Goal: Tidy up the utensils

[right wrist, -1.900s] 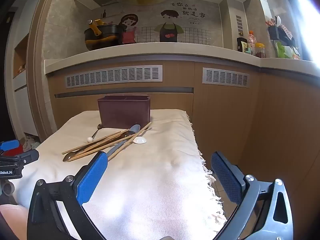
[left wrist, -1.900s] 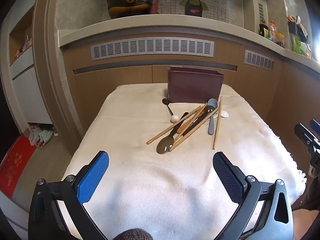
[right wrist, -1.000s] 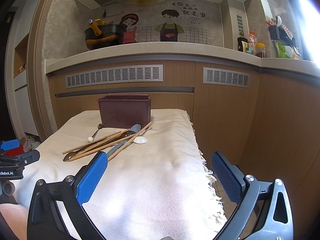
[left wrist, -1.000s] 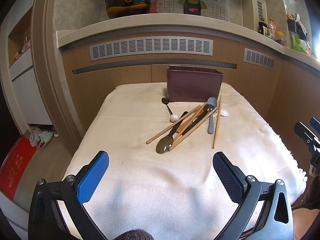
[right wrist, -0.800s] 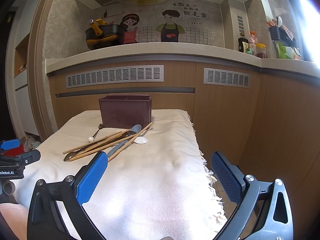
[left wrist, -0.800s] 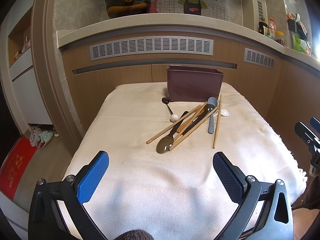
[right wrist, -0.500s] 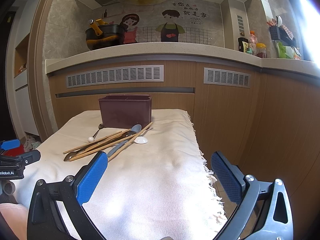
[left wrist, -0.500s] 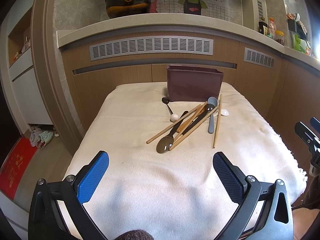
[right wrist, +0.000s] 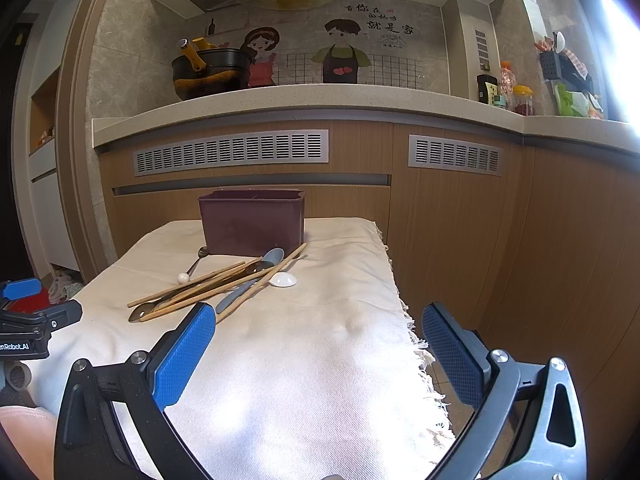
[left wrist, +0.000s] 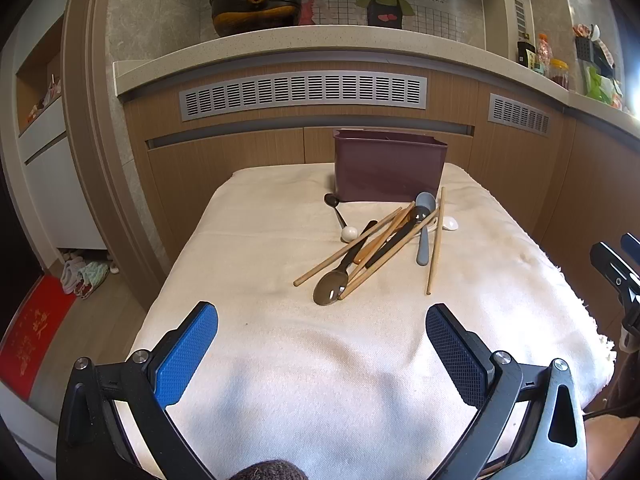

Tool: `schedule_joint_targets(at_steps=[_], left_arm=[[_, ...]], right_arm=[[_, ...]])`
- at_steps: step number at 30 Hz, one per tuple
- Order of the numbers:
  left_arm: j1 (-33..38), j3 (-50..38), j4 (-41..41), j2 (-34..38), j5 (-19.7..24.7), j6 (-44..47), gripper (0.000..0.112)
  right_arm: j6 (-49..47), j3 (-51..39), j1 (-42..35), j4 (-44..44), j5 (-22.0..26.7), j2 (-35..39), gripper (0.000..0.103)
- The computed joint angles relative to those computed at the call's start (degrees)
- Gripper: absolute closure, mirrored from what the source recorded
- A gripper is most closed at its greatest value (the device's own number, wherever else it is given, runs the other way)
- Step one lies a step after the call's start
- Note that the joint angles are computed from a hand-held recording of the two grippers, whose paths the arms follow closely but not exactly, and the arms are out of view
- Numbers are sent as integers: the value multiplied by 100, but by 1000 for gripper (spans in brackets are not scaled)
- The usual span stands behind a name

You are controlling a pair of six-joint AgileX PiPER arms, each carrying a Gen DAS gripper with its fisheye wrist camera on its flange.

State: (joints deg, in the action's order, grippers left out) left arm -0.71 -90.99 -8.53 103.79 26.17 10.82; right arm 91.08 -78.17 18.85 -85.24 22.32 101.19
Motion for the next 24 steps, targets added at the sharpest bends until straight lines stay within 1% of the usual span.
schedule_joint_targets(at_steps=[9, 24], left_arm=[[-1, -13, 12, 4, 12, -10, 9], [45, -19, -81, 18, -12, 94, 9]], right_arm=[[-159, -76, 33, 152, 34, 13, 0], [-131, -73, 21, 113, 22, 17, 0]])
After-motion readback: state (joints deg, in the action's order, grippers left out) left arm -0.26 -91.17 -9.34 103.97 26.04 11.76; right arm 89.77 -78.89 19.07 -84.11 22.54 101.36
